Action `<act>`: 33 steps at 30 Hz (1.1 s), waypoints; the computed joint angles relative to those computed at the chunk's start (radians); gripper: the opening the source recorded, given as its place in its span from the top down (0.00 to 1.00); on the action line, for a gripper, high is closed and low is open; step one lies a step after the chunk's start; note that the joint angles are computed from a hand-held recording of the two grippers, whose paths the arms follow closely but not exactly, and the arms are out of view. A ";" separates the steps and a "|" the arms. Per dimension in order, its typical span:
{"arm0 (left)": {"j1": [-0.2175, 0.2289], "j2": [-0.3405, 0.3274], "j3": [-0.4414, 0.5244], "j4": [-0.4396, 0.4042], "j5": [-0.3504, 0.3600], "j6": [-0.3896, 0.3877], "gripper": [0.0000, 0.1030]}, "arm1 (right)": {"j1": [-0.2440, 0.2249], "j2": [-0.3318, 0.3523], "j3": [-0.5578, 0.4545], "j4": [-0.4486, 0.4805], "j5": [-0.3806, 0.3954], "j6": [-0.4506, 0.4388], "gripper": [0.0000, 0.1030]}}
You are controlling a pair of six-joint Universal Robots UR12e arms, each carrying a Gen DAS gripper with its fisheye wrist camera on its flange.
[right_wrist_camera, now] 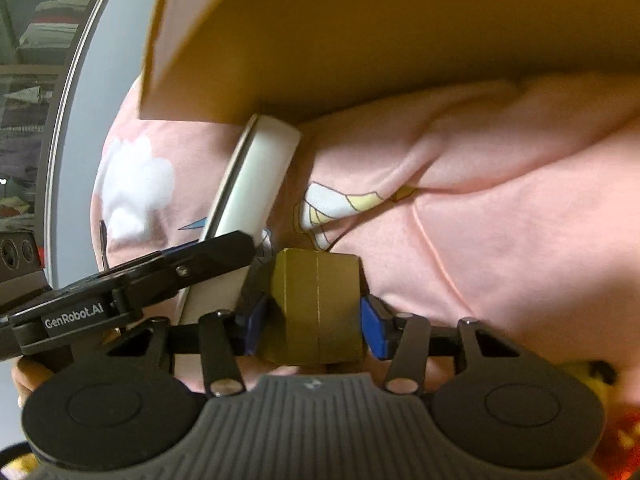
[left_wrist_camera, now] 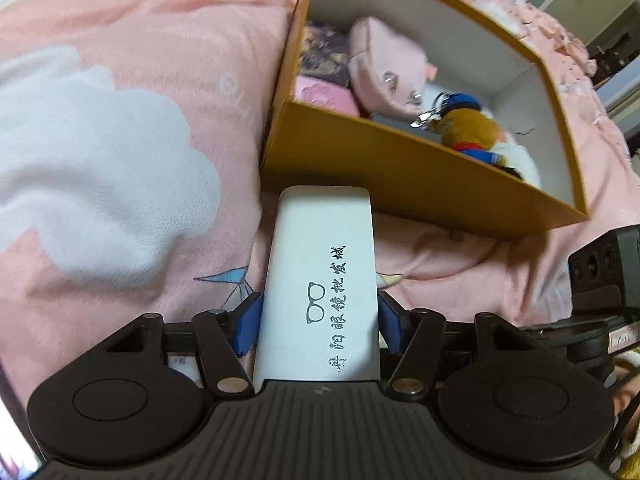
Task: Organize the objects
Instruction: 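Lift the glasses case and gold box and carry both over the box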
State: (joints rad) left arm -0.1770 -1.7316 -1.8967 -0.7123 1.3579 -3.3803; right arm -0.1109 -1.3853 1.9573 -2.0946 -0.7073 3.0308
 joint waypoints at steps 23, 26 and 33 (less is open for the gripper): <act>-0.068 0.023 0.109 0.030 -0.019 0.457 0.33 | -0.100 -0.198 0.021 -0.284 -0.151 -0.129 0.51; -0.093 -0.025 0.166 0.051 0.038 0.547 0.33 | -0.101 -0.187 0.013 -0.378 -0.201 -0.098 0.51; -0.135 -0.149 0.284 0.089 0.109 0.786 0.33 | -0.105 -0.131 -0.039 -0.489 -0.300 -0.062 0.51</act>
State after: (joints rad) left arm -0.3120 -1.8806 -1.6127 -0.6229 1.4674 -2.5946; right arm -0.2160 -1.5167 1.9181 -2.5839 -1.0071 2.9689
